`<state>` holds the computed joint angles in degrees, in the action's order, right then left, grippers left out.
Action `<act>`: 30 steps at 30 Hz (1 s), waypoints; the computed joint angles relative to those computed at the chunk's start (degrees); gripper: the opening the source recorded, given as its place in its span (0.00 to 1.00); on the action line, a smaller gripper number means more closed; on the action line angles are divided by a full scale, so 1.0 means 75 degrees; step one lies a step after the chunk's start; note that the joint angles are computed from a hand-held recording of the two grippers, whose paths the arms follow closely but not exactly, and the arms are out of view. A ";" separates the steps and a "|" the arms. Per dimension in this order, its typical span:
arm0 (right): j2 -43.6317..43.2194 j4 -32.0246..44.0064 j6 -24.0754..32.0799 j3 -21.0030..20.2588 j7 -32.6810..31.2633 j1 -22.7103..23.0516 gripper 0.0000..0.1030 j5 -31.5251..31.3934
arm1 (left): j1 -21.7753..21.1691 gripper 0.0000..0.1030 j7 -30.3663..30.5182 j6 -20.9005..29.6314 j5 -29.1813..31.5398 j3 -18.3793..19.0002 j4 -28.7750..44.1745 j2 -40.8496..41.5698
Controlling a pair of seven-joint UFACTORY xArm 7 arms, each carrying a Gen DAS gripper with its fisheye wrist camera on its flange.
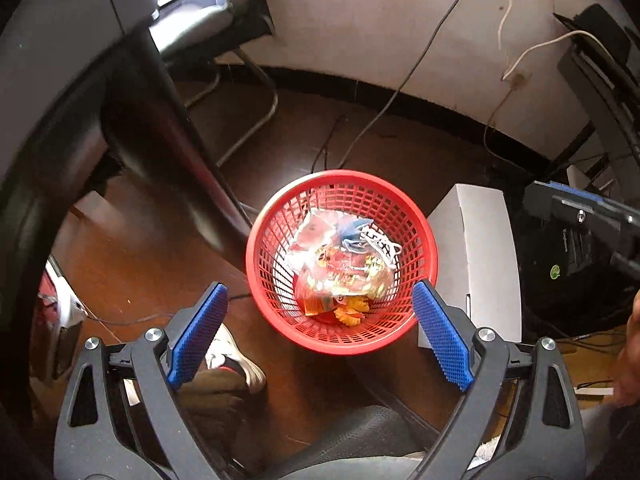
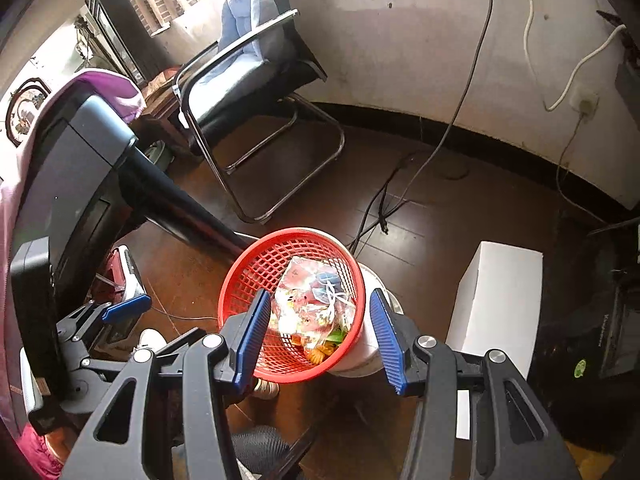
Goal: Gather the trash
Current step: 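Return both tools from the wastebasket to the table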
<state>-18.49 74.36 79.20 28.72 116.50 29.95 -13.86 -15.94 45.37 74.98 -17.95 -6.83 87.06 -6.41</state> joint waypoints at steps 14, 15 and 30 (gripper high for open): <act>0.1419 0.2530 0.1783 0.0217 -0.0404 0.0656 0.57 -0.1371 | 0.0152 0.89 0.0485 -0.0318 -0.0862 0.0493 -0.0810 -0.1222; 0.1567 0.2760 0.1920 0.0212 -0.0447 0.0771 0.57 -0.1523 | 0.0153 0.89 0.0524 -0.0334 -0.0865 0.0513 -0.0809 -0.1284; 0.3063 0.5396 0.3648 -0.0357 -0.0840 0.2765 0.61 -0.3376 | 0.0190 0.90 0.0751 -0.0397 -0.1260 0.0911 -0.0406 -0.1797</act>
<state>4.48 114.83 106.56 26.04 110.20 50.69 -39.18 -14.51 51.00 72.01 -27.40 0.00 84.02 -19.89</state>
